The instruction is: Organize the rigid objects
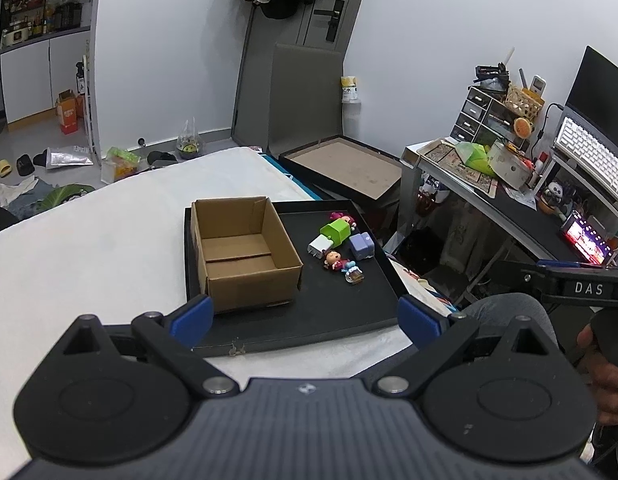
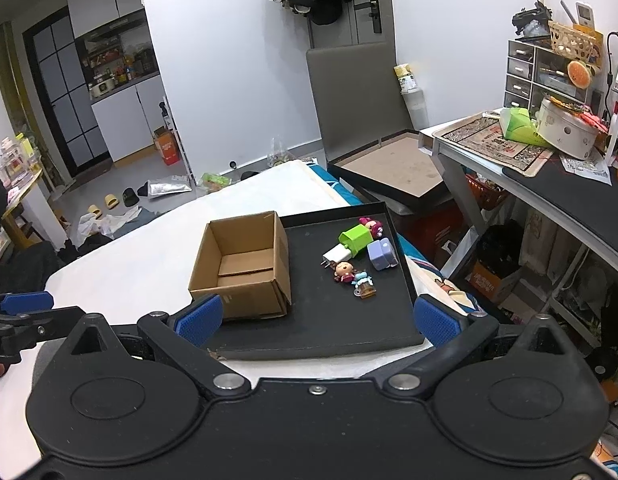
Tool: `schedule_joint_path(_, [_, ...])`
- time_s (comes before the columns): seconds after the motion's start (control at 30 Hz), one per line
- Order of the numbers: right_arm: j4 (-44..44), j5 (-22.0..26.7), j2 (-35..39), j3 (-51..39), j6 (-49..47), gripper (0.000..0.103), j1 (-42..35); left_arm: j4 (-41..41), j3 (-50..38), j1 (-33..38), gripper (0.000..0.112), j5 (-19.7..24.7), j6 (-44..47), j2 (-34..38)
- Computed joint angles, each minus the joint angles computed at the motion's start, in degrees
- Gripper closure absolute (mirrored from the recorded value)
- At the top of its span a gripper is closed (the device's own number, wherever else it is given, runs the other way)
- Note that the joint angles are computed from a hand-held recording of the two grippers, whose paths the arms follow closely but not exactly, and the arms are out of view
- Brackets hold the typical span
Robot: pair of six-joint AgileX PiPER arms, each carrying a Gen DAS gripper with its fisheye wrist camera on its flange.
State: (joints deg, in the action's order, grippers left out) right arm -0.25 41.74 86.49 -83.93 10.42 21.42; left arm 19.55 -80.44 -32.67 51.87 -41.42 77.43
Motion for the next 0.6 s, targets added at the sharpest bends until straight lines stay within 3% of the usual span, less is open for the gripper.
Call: schedule_joint_path(0.6, [6.51,4.51,10.15,-9.53,-5.8,0.0,-3.05,-9.86,-7.1,9.74,0.014,-0.17,9.51,9.0])
